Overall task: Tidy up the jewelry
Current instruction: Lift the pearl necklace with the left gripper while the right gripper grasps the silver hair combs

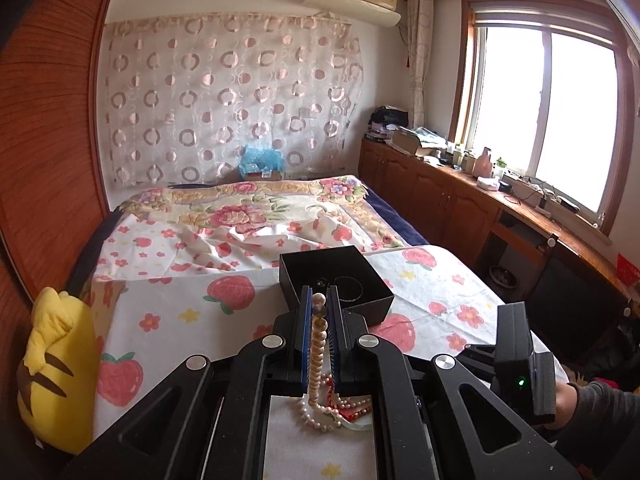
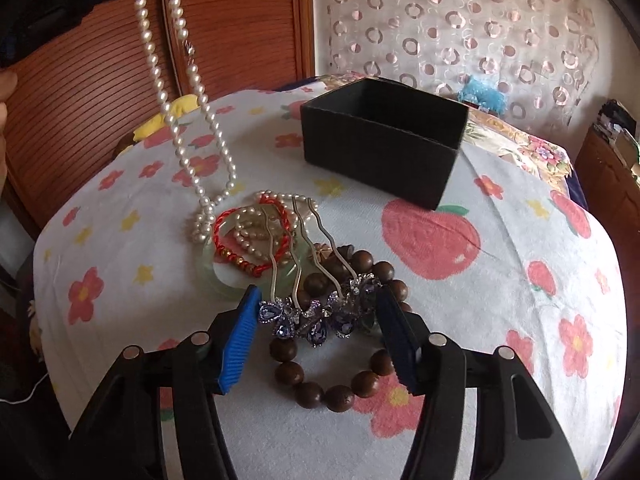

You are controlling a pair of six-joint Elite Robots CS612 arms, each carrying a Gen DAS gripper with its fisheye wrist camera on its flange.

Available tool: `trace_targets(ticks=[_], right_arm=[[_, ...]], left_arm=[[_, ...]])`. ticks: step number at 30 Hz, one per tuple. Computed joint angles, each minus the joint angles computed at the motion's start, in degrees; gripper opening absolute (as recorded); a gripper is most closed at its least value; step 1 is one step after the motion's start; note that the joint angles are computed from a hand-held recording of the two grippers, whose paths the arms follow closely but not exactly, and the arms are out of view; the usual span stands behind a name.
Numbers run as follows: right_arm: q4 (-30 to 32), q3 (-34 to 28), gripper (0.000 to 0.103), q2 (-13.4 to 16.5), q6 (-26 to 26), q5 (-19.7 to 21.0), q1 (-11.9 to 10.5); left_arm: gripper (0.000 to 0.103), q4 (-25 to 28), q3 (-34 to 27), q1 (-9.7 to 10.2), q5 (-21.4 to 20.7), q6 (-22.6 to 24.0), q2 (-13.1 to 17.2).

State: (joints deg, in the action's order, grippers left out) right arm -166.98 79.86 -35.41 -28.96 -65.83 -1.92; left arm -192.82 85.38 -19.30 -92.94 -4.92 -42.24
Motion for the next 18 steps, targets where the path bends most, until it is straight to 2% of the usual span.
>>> trace_targets(ticks=[12,18], right_arm=[[-4.11,1.74,0.06,-1.02,2.54,3.89,-1.15],[-5.24,2.13,0.06,-1.43,2.77,4.38,-1.43]], left_arm=[[0.006,0.46,-0.14,0.07,-0.4,0.35,0.48],[0.006,0.26,-0.6,-0.17,0.25,0.57,0.2]])
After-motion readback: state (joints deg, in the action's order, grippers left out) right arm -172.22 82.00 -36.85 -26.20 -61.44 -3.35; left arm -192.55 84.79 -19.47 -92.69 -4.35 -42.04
